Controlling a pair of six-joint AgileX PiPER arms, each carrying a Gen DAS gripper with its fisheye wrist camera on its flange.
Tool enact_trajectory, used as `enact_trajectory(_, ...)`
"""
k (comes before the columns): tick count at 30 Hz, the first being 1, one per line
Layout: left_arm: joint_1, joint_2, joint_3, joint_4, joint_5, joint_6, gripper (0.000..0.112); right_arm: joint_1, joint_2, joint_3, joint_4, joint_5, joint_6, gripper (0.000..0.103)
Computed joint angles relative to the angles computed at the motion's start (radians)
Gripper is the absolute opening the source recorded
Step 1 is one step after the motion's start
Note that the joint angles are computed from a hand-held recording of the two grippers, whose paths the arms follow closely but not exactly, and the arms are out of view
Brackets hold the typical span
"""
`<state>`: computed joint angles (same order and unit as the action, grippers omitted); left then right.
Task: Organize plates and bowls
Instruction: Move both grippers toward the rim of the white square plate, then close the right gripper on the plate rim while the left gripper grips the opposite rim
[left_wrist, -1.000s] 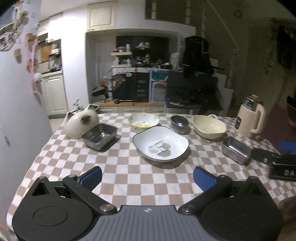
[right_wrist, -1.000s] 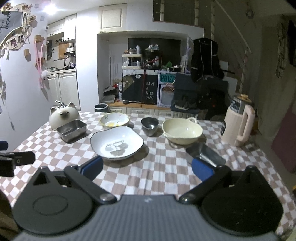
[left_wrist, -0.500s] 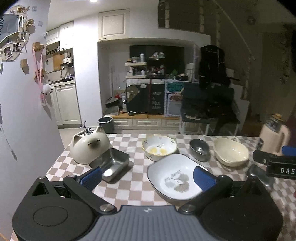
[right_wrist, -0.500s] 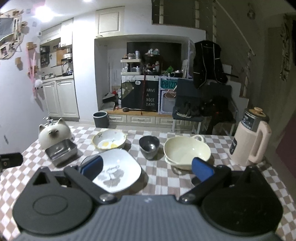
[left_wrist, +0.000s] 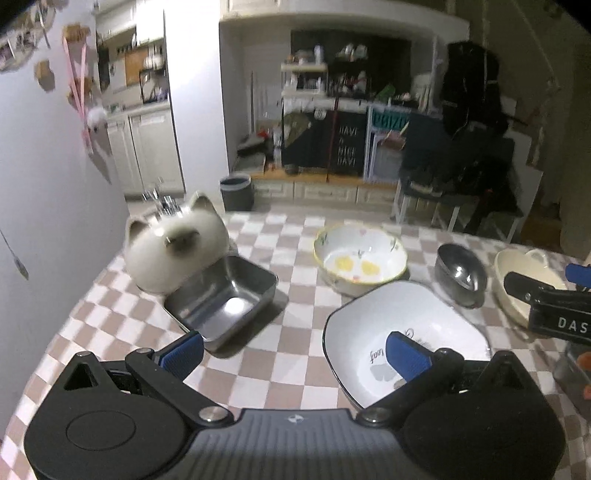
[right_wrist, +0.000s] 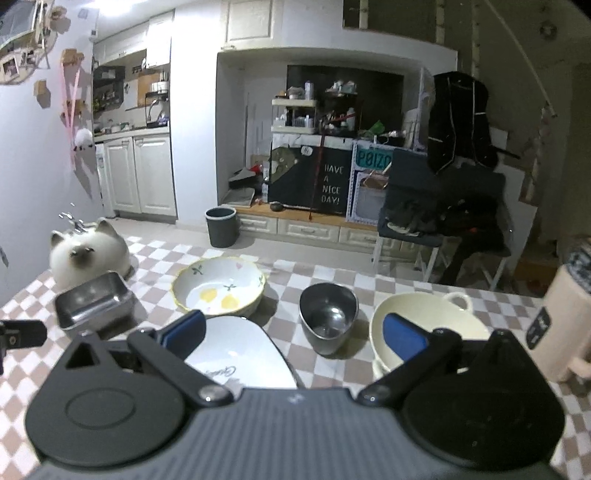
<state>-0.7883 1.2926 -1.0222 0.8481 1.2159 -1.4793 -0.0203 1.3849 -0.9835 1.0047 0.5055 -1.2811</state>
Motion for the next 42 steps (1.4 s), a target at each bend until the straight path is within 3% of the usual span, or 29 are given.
enact_trajectory(3,0.112,0.046,-0.005,-0.083,-0.1,0.043,0.103,0.018,0.074,0.004,0.187,-0.045,-0.165,0.103)
enact_trajectory(5,0.174,0.071,0.005,-0.133,-0.171,0.044,0.103,0.015,0.132,-0.022,0.249,-0.016,-0.21,0.103)
enact_trajectory(10,0.302,0.141,0.029,-0.264,-0.354,0.1,0.103,0.001,0.253,-0.134,0.12,0.075,-0.101,0.103)
enact_trajectory(12,0.382,0.152,0.041,-0.412,-0.452,0.205,0.103,0.016,0.285,-0.159,0.083,0.055,-0.065,0.103)
enact_trajectory(14,0.414,0.166,0.039,-0.487,-0.476,0.244,0.103,0.024,0.307,-0.179,0.06,0.054,-0.045,0.102)
enact_trajectory(16,0.43,0.179,0.037,-0.52,-0.487,0.289,0.103,0.013,0.343,-0.237,-0.004,0.132,0.014,0.094)
enact_trajectory(18,0.447,0.181,0.043,-0.555,-0.502,0.326,0.103,-0.002,0.387,-0.302,-0.058,0.233,0.069,0.079)
enact_trajectory(23,0.551,0.138,0.129,-0.803,-0.626,0.445,0.101,0.017,0.464,-0.406,-0.14,0.34,0.138,0.052)
enact_trajectory(25,0.577,0.127,0.152,-0.899,-0.656,0.506,0.095,0.029,0.477,-0.431,-0.178,0.331,0.164,0.04)
enact_trajectory(27,0.604,0.127,0.164,-1.017,-0.676,0.626,0.077,0.023,0.517,-0.486,-0.212,0.35,0.234,0.022)
enact_trajectory(30,0.615,0.141,0.167,-1.104,-0.69,0.733,0.06,-0.011,0.584,-0.571,-0.188,0.446,0.261,0.021)
enact_trajectory(34,0.645,0.141,0.189,-1.21,-0.719,0.837,0.042,-0.023,0.603,-0.61,-0.221,0.493,0.282,0.021)
enact_trajectory(37,0.652,0.164,0.171,-1.152,-0.704,0.818,0.015,-0.016,0.62,-0.653,-0.272,0.53,0.335,0.021)
enact_trajectory(40,0.679,0.184,0.162,-1.164,-0.711,0.855,0.011,-0.014,0.613,-0.637,-0.294,0.528,0.342,0.02)
enact_trajectory(42,0.665,0.188,0.147,-1.059,-0.706,0.778,0.012,-0.025,0.592,-0.602,-0.284,0.534,0.337,0.017)
